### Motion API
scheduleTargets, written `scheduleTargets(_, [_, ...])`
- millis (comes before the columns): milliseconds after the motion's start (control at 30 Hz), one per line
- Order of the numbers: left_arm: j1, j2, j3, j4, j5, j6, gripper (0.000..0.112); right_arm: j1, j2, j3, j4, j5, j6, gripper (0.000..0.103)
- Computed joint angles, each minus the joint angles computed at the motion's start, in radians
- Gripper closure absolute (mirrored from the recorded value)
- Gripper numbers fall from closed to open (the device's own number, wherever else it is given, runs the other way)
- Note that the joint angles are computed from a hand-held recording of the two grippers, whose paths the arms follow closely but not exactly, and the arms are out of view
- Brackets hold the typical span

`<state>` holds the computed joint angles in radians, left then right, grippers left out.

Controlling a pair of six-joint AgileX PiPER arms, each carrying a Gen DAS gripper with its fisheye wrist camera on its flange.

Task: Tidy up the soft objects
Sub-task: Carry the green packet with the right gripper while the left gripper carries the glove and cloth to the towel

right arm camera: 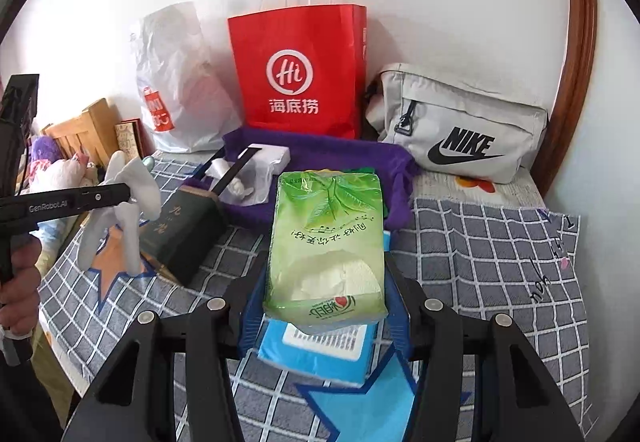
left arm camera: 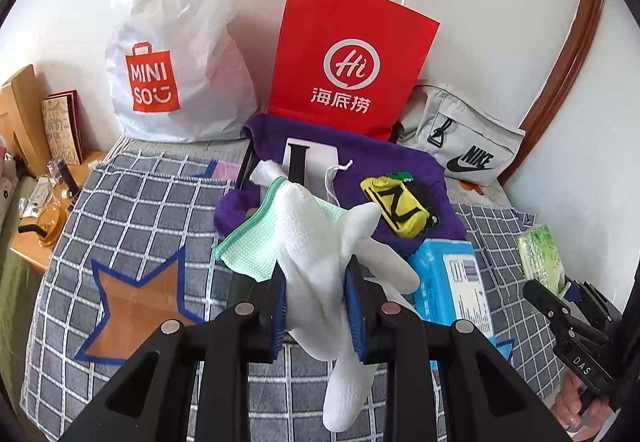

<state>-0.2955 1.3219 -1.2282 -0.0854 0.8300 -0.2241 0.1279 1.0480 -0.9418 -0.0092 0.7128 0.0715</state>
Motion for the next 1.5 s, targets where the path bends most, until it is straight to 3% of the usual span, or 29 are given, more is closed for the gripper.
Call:
scheduleTargets(267, [0.019, 0.139, -0.164, 0.024, 0.032, 0.015, 0.088, -0.124, 0.174, -0.124, 0.173, -0.030, -0.152, 0.051])
scheduleTargets(400, [0.043, 0.213, -0.240, 0.001, 0.046, 0.038, 0.088, -0.111, 0.254, -0.198, 0.118, -0.059, -0.122, 0.051])
scheduleTargets(900, [0.082, 0.461, -0.533, -0.032, 0.113, 0.062, 0.088, -0.122, 0.542, -0.518, 0.188, -0.041, -0.226, 0.051])
scheduleTargets(1233, [0.085, 0.654, -0.741, -0.094, 0.181, 0.083, 0.088, -0.146, 0.680, -0.599, 0.198, -0.079, -0.255, 0.051])
scheduleTargets(1500, [0.096, 0.740, -0.793, -0.117, 0.191, 0.088, 0.088, -0.170, 0.786, -0.675, 0.269, -0.010, -0.321, 0.051])
